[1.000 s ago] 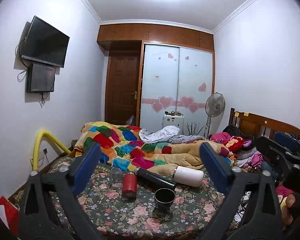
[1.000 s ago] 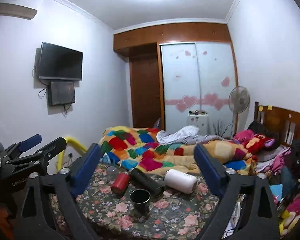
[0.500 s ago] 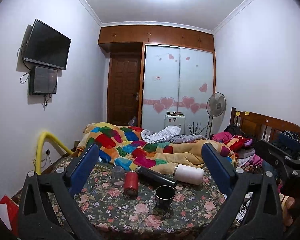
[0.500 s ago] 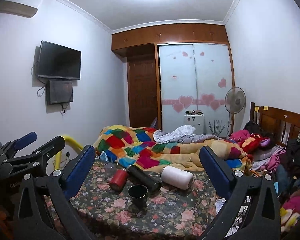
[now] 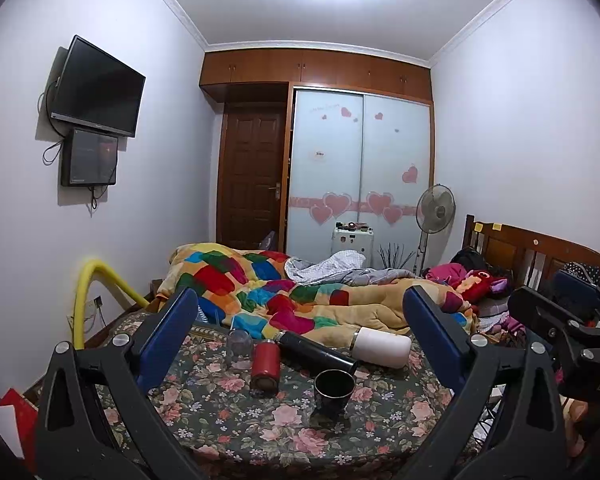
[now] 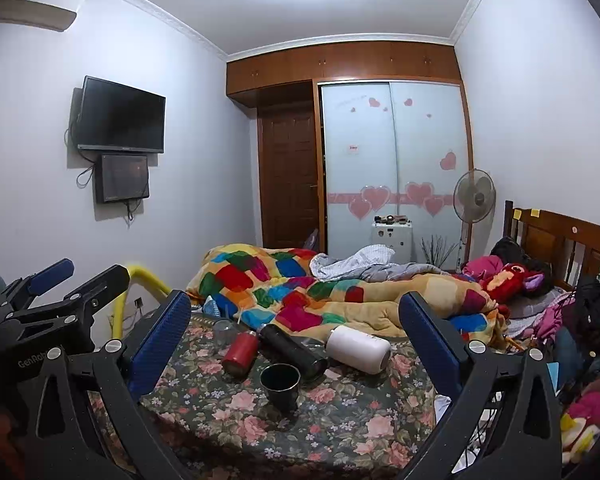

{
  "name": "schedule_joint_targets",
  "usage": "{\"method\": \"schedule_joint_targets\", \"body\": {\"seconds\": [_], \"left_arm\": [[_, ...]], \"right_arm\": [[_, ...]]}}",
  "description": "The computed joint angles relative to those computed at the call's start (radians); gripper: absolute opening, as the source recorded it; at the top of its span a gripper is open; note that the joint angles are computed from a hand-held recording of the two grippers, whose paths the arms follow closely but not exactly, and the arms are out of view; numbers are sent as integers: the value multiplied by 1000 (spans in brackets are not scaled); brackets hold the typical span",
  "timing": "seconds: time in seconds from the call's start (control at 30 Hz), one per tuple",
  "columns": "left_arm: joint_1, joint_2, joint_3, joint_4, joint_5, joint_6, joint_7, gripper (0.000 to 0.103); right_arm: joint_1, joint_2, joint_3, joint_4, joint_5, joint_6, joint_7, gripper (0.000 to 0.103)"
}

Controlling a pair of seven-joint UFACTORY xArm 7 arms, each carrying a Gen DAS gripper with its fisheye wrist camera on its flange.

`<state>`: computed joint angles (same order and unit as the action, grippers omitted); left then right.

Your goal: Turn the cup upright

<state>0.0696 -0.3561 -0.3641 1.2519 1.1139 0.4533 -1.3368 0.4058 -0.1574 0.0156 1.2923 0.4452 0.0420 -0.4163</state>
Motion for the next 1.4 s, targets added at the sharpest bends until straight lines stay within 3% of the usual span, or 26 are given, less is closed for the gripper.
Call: {"method": "schedule_joint_targets", "body": {"seconds": [1.4], "left_arm": [[-25,34,24,18,-25,-23,46,103]], "right_arm": [[-27,2,9,12,17,48,3,103]]}}
